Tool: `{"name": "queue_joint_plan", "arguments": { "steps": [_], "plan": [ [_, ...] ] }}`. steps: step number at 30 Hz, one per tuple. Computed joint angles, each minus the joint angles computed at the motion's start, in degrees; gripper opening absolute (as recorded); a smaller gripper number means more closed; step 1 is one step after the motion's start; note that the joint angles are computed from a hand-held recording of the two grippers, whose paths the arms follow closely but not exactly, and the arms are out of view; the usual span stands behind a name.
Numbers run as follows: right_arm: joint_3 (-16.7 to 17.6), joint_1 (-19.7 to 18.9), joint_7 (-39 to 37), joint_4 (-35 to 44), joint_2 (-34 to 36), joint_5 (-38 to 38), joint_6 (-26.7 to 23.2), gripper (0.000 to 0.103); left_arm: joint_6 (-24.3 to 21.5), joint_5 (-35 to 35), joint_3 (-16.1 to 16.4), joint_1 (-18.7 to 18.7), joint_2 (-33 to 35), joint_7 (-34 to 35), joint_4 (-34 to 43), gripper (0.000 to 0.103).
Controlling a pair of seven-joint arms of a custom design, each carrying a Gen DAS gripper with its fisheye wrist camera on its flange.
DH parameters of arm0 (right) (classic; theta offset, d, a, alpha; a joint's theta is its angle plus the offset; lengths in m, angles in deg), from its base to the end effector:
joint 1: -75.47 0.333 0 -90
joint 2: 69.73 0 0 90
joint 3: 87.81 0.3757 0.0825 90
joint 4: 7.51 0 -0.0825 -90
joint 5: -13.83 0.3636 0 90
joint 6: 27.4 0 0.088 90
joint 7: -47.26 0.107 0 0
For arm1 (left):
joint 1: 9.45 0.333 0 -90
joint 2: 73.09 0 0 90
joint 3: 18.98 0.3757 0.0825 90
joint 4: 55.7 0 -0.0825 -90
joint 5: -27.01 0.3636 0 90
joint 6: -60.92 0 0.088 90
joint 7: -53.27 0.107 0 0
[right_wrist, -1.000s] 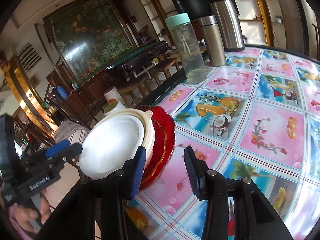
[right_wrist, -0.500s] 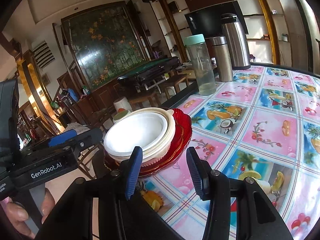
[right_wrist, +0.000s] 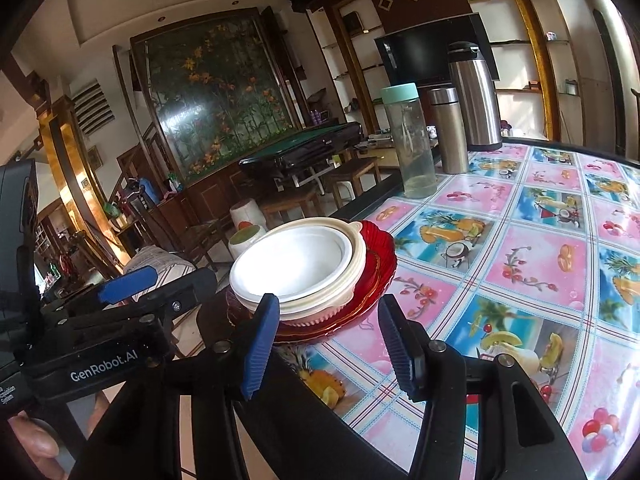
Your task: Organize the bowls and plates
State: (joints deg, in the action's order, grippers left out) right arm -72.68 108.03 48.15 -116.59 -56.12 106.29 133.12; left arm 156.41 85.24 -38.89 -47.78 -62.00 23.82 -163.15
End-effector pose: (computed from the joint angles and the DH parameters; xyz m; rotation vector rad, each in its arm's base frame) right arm 0.4665 0.4220 0.4815 -1.9522 0.6556 0.0022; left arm 0.3834 -0.4341 0.4931 -2.0190 0.8855 -0.4562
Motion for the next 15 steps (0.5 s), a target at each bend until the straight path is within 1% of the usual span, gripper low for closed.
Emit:
{"name": "queue_joint_plan", "arguments": {
  "steps": [7, 15],
  "plan": [
    [0.08, 0.51, -0.62, 0.45, 0.23, 0.15, 0.7, 0.054, 0.12, 0.58, -0.15, -0.03, -0.61, -1.43, -0.95, 0.085],
    [0.35, 0.78, -0.54, 0.5, 0.25, -0.15, 1.22, 0.054, 0.18, 0.13, -0.14, 0.21, -0.42, -0.78, -0.87, 0.085]
  ]
}}
